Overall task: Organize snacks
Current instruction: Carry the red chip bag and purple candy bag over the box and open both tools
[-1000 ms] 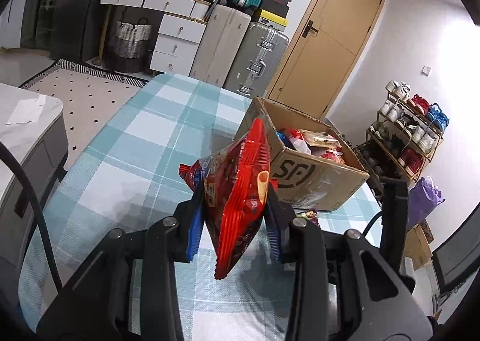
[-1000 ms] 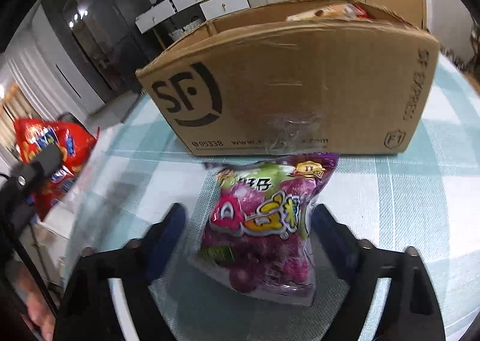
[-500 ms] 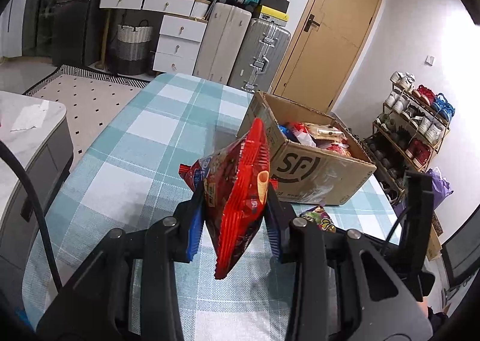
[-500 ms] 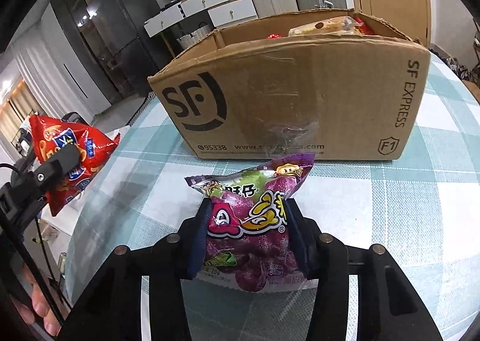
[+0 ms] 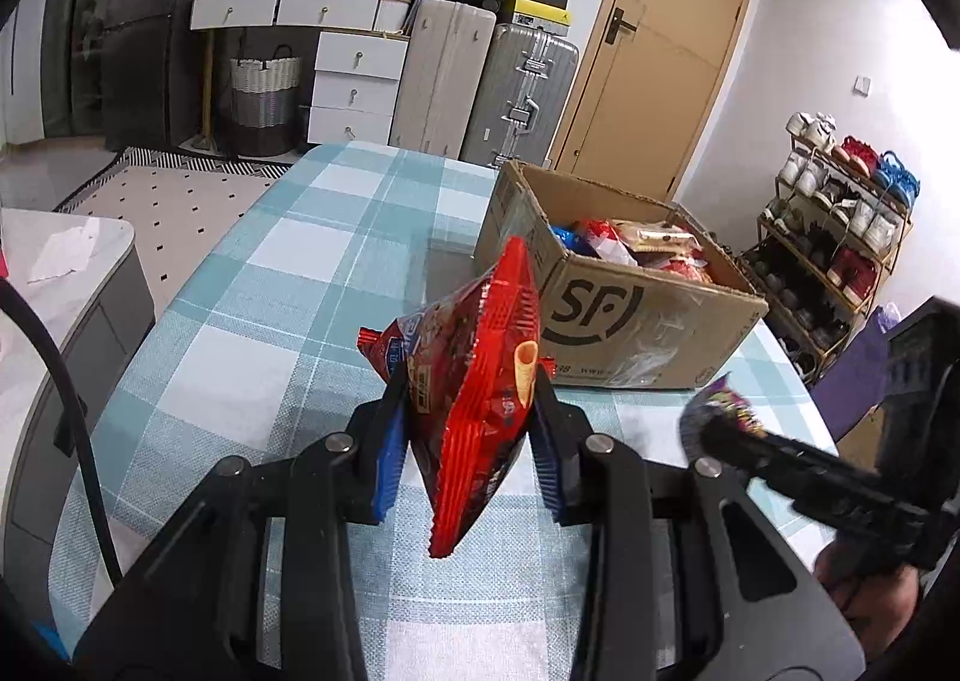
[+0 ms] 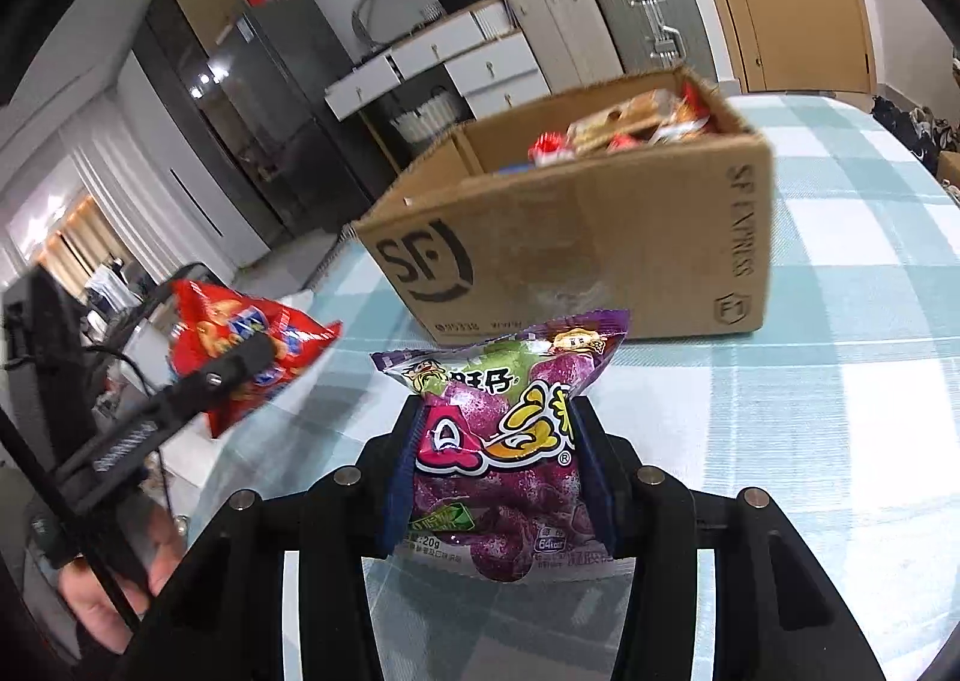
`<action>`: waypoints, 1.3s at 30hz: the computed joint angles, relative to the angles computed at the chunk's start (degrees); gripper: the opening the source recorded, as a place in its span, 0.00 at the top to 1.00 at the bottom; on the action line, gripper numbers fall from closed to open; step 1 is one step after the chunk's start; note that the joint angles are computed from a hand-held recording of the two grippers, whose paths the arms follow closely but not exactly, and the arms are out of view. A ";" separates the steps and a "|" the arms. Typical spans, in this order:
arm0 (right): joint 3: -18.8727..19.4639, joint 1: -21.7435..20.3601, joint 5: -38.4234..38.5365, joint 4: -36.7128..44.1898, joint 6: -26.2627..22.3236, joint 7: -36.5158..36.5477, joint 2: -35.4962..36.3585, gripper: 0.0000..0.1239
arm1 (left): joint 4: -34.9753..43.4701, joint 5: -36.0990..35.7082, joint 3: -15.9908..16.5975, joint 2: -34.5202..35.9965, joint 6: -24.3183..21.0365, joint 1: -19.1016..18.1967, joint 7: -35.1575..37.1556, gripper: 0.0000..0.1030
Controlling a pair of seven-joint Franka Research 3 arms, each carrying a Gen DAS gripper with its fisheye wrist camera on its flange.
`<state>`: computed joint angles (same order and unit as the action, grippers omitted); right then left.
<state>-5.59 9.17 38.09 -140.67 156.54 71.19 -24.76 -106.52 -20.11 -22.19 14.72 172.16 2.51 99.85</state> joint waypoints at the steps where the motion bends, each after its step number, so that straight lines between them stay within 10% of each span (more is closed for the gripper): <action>1: -0.90 0.26 0.74 -0.31 -0.41 -0.86 -0.65 0.62 | -0.14 0.93 0.53 -0.02 0.39 -0.61 -0.43 0.68; 17: -3.34 -3.85 3.09 -8.52 0.39 1.57 -13.91 0.62 | -2.89 -11.63 -5.49 -5.15 -0.69 3.27 9.46 0.68; 24: -2.40 -5.49 -2.25 -7.24 -3.68 5.42 -19.46 0.62 | -2.30 -18.91 -2.70 -9.73 -4.85 0.47 14.92 0.68; 39: -3.51 -5.05 -6.47 7.14 -9.55 7.89 -17.98 0.62 | 14.67 -6.91 8.10 -8.00 -21.47 -8.82 7.51 0.68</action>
<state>-9.10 4.12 31.62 -133.54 146.99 79.07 -42.74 -91.85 -27.02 -14.09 6.73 150.70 -6.30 107.35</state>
